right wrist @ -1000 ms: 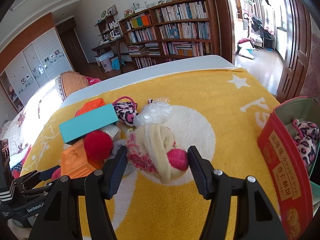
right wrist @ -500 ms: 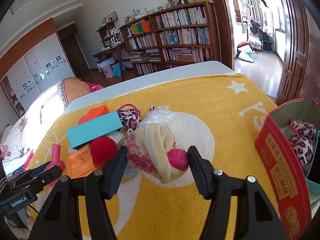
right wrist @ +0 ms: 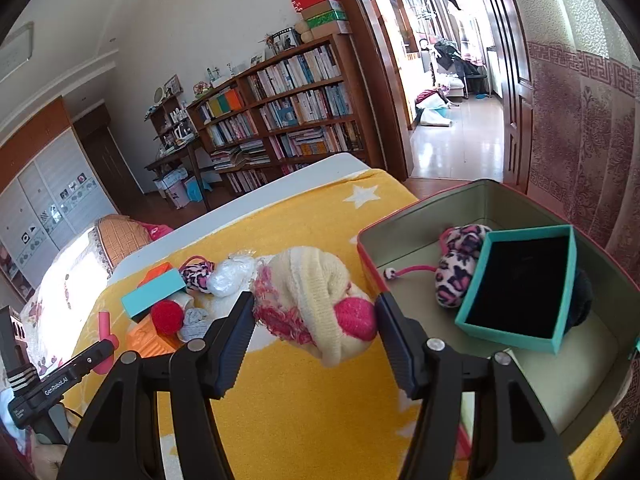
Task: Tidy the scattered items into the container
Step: 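Carry the knit hat and pink knot into the red tin with both grippers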
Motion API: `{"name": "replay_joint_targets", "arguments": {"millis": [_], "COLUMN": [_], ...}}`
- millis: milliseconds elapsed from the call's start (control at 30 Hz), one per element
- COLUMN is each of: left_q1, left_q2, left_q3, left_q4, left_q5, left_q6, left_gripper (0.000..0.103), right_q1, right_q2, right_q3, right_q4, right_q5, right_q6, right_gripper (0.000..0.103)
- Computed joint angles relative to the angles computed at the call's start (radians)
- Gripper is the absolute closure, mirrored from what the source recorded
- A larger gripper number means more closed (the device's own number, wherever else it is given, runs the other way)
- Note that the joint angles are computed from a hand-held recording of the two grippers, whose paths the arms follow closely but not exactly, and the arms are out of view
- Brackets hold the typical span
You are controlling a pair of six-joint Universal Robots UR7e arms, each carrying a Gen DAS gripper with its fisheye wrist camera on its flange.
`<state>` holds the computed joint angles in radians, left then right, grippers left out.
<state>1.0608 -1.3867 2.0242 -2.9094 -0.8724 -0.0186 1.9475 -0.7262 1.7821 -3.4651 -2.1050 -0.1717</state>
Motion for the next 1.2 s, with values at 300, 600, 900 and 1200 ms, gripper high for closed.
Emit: {"name": "replay_joint_targets", "arguments": {"millis": [300, 600, 900, 1200], "left_q1": [-0.046, -0.111, -0.156, -0.193], "left_q2": [0.034, 0.091, 0.187, 0.349], "left_q3": [-0.019, -0.047, -0.126, -0.266], "left_q4": [0.028, 0.050, 0.084, 0.105], "left_q5": [-0.015, -0.024, -0.072, -0.141], "left_q6": [0.007, 0.029, 0.046, 0.117], "left_gripper": [0.045, 0.045, 0.045, 0.045], "right_q1": [-0.005, -0.049, -0.059, -0.079], "right_q2": [-0.129, -0.167, -0.194, -0.225], "right_q3": [0.145, 0.192, 0.230, 0.255], "right_q4": [-0.155, -0.142, -0.285, -0.309], "right_q5": [-0.180, -0.164, -0.122, -0.066], "right_q6": [-0.085, -0.042, -0.077, -0.051], "right_gripper": [0.038, 0.036, 0.031, 0.031]}}
